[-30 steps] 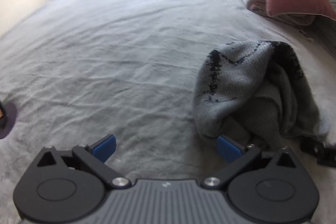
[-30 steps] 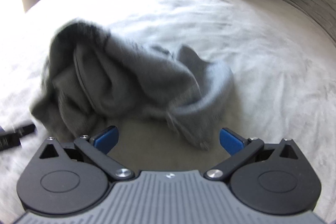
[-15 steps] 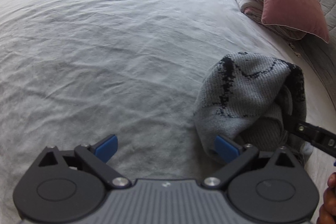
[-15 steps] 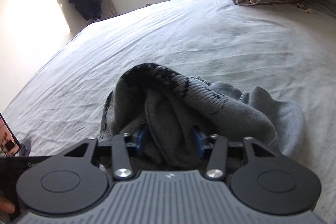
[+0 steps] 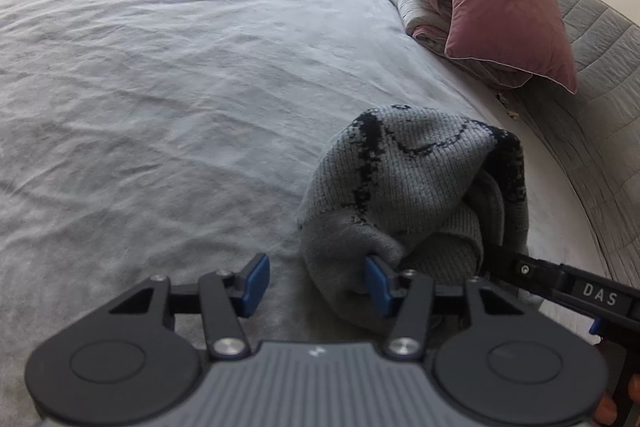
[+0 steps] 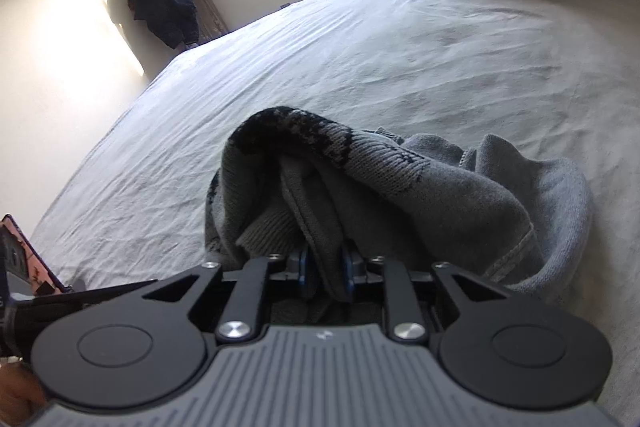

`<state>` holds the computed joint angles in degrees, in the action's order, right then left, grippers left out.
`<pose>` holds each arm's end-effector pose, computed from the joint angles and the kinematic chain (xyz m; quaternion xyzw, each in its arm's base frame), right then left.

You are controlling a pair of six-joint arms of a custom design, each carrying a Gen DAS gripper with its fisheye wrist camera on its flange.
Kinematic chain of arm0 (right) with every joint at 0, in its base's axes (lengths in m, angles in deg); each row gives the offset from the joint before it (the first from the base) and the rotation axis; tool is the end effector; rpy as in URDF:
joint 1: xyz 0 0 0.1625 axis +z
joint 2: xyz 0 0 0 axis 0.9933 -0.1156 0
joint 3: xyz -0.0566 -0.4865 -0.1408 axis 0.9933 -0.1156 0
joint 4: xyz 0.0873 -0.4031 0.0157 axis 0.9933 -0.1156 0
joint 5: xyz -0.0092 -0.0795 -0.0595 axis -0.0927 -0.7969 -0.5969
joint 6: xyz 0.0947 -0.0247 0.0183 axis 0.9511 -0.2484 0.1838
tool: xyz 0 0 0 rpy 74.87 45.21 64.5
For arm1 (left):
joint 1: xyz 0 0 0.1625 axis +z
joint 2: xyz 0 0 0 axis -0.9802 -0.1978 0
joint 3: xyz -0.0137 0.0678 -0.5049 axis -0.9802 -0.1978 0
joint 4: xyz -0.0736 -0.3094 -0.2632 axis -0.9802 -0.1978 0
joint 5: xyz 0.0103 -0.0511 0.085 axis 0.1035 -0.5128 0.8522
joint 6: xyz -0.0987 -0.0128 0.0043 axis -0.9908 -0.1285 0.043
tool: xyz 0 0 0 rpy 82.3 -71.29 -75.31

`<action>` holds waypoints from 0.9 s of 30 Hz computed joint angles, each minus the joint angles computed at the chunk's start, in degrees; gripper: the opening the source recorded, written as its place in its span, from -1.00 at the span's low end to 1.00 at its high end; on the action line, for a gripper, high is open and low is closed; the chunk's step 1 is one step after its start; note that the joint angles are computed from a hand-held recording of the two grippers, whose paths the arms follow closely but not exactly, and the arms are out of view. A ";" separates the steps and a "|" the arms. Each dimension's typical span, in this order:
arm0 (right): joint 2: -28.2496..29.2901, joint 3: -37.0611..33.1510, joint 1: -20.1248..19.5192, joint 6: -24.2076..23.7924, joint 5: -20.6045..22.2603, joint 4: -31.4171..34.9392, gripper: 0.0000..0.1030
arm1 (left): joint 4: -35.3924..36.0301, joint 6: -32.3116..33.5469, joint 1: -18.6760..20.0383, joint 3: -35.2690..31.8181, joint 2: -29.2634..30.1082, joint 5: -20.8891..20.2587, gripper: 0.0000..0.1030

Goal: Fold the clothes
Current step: 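Grasp the sweater edge with the right gripper while the left gripper grasps another edge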

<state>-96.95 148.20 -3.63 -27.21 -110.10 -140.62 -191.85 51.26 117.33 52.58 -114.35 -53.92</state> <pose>0.0347 -0.4901 0.3906 0.0559 -0.8931 0.4126 0.1704 -0.3874 -0.5483 -0.0012 0.1752 0.9388 -0.2664 0.1304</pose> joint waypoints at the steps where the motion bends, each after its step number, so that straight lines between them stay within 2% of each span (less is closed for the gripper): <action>1: -0.28 0.20 -0.04 -0.04 0.58 0.25 -0.51 | -0.70 0.53 -0.07 0.05 0.19 0.07 -0.01; 4: -1.13 1.06 -0.02 -0.63 2.13 1.16 -0.39 | -1.20 1.22 -0.38 -0.10 0.67 0.87 -0.02; 8: -1.25 2.39 0.30 -2.30 3.40 1.11 0.01 | -0.92 1.15 -0.99 -0.10 0.98 2.73 0.02; 12: 1.29 2.86 1.40 -4.33 1.22 -1.98 0.01 | -0.28 1.66 -1.75 0.16 0.87 4.90 0.11; 13: 2.09 2.96 1.65 -4.97 0.59 -3.25 -0.02 | -0.25 1.67 -1.91 0.24 0.82 5.30 0.12; 15: 3.51 3.24 1.85 -5.76 -0.21 -6.50 -0.28 | -0.19 1.60 -2.17 0.40 0.69 5.91 0.19; 17: 4.12 3.14 1.93 -5.36 -1.35 -7.39 -0.72 | -0.48 1.57 -2.38 0.66 0.51 6.43 0.24; 21: 2.08 3.36 1.14 -4.24 0.36 -5.26 -0.73 | -1.37 1.79 -2.80 0.90 0.59 7.40 0.40; 22: 1.43 3.60 1.03 -4.20 0.93 -5.52 -0.58 | -1.72 1.83 -2.83 0.93 0.61 7.27 0.43; 24: 0.63 4.09 0.82 -4.47 1.73 -7.19 -0.52 | -2.68 2.04 -2.81 0.85 0.77 6.34 0.57; 26: 0.32 4.35 0.53 -4.53 1.93 -9.32 -0.24 | -3.26 2.37 -2.80 0.64 1.11 5.41 0.59; 27: 0.39 4.35 0.28 -4.26 1.90 -10.39 -0.18 | -2.78 2.27 -2.80 0.33 1.44 5.22 0.60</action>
<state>-96.55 152.55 -3.35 -31.47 -108.20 -151.02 -194.63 53.52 114.53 52.91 -112.91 -48.70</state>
